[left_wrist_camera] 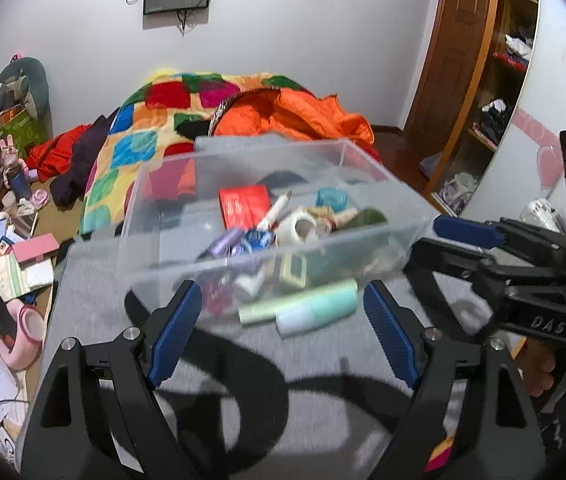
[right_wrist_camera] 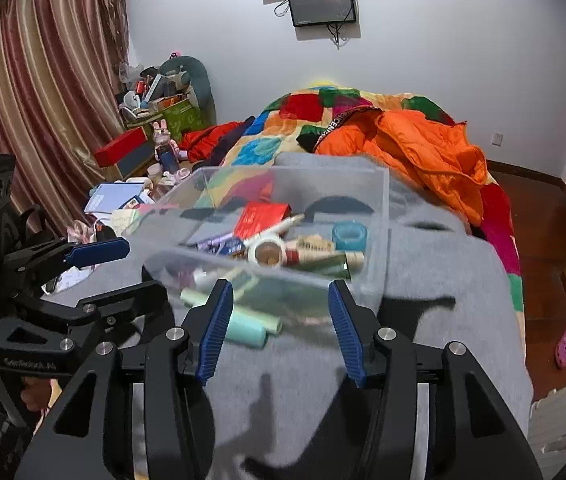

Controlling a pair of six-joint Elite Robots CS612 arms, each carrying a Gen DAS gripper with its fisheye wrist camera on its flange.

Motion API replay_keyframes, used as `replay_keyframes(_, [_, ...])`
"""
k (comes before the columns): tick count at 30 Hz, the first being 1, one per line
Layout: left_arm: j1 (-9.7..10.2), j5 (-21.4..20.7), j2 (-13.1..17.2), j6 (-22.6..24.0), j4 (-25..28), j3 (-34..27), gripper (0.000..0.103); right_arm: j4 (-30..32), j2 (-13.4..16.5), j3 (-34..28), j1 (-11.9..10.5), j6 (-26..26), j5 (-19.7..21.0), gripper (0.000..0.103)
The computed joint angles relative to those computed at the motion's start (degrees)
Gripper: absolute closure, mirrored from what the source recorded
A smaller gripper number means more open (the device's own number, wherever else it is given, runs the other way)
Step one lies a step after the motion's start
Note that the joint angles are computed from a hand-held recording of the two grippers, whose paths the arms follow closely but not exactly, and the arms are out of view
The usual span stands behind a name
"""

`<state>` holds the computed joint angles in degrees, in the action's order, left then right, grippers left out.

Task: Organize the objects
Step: 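Move both tools back toward the mint-green bottle and pale green tube beside the box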

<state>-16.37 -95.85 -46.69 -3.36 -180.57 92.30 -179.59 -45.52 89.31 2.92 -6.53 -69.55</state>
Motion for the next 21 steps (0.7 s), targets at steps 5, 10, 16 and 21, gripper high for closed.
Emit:
replay_keyframes(5, [0.11,-0.5,0.3,-0.2,2.8,0.7,0.019,1.4,-0.5,1.9,-0.2,-1.6,-0.2,0.057])
replay_keyframes(10, [0.1,-1.5,1.1,0.1,6.3,0.5,0.019,7.7,0.4,1.3,-0.5,-1.9,2.4,0.057])
replay_keyframes(16, [0.44,-0.7,1.5,-1.0,6.5,0.6,0.019,11.9,2.0,-2.0,-0.3,-0.5,6.7,0.057])
replay_keyframes(21, [0.85,0.3,1.2,-1.2,5.7,1.3,0.019,16.1,3.6,-5.4,1.0,-1.4,6.0,0.057])
